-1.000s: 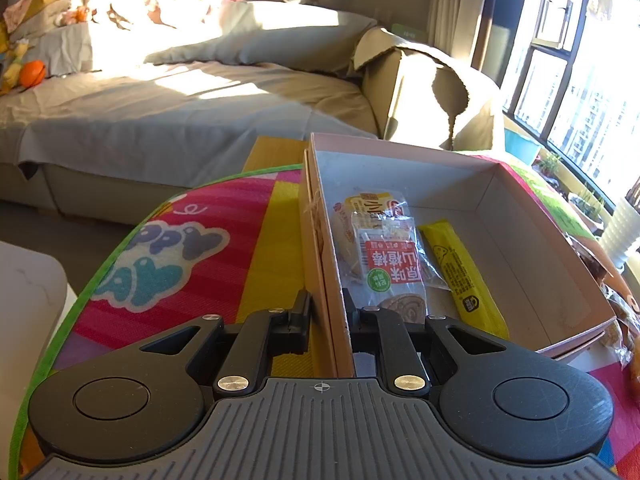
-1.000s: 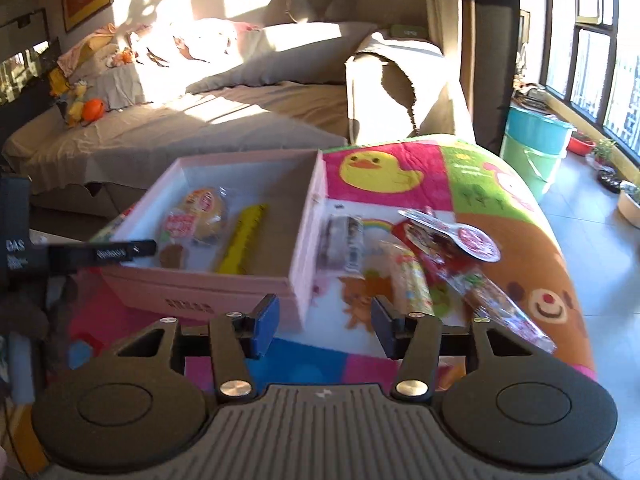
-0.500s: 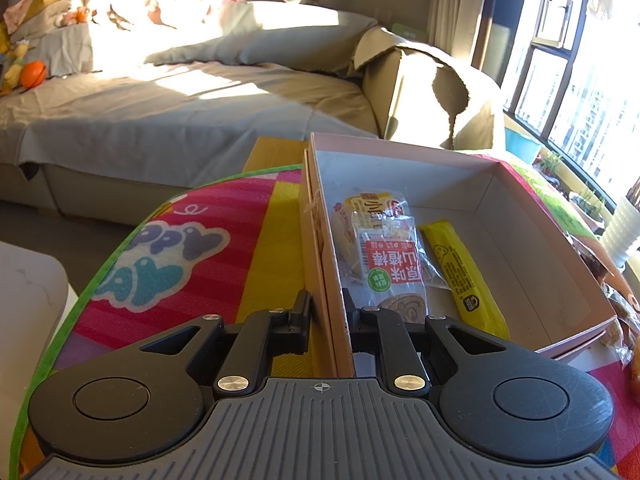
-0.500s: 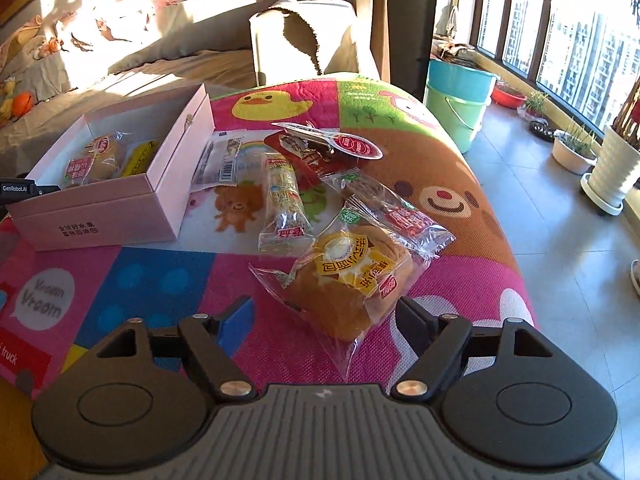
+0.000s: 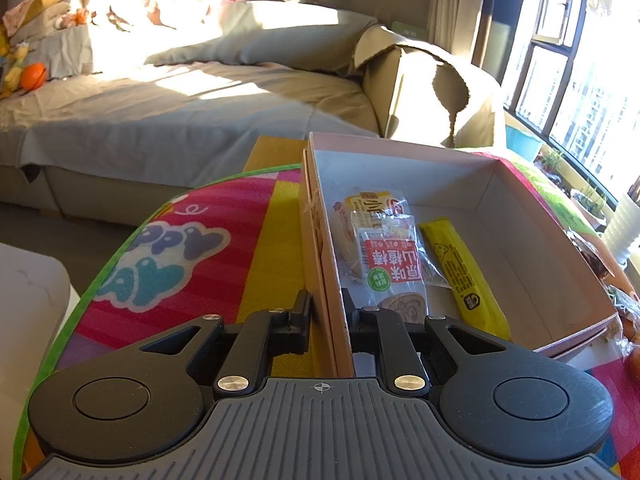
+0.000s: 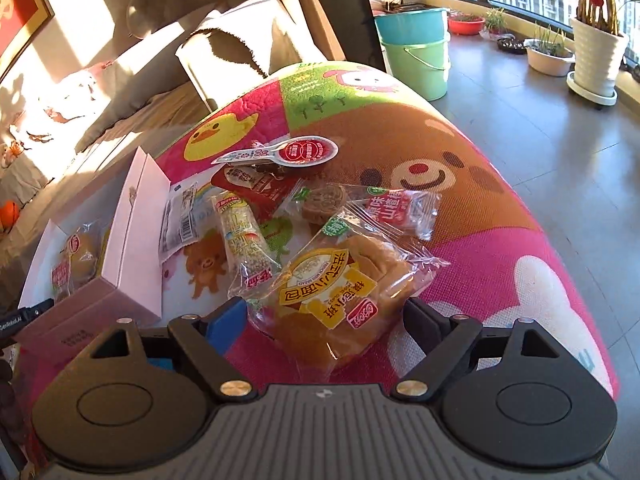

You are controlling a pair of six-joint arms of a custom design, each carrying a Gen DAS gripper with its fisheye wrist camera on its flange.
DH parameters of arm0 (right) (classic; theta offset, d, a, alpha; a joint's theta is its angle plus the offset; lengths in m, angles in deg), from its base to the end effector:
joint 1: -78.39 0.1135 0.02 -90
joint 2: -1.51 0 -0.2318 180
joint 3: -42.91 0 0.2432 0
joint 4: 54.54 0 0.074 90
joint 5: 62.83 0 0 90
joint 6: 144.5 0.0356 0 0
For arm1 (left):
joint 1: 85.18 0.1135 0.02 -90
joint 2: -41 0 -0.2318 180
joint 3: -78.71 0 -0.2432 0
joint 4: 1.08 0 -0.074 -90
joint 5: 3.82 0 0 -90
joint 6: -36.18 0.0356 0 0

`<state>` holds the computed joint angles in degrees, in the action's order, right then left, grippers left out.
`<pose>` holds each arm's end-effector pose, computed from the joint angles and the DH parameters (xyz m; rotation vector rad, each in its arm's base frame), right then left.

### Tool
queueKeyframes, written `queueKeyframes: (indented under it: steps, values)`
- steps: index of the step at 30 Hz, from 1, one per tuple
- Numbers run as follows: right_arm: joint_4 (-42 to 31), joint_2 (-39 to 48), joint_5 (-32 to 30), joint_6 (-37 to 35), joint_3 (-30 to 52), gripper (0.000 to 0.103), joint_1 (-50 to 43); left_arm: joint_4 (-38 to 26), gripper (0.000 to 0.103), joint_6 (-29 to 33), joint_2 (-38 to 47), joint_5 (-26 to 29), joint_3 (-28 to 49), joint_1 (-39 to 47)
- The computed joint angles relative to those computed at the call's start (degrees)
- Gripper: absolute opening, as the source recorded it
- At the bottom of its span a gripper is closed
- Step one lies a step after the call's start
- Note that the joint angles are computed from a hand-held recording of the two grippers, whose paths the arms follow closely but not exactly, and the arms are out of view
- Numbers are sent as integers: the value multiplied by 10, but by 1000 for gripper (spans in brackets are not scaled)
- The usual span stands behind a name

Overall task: Organize objects
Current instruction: 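Reach the right tool to the red-labelled snack pack and grasp it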

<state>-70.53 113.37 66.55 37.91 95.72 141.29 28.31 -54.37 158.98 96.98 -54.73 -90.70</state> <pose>0.1375 0.2190 0.0220 0.7248 2.3066 0.1250 0.2852 -0.0343 0.0147 0.1965 2.2952 -0.2715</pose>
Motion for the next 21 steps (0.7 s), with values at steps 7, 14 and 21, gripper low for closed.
queueKeyframes:
  steps: [7, 14, 21]
  values:
    - [29, -9, 7, -48, -3, 86, -6, 0, 15, 1, 0, -6, 0, -3]
    - [-15, -61, 46, -89, -11, 86, -24, -2, 15, -2, 4, -18, 6, -11]
    - [64, -43, 13, -112, -40, 83, -46, -2, 15, -2, 5, -19, 6, -12]
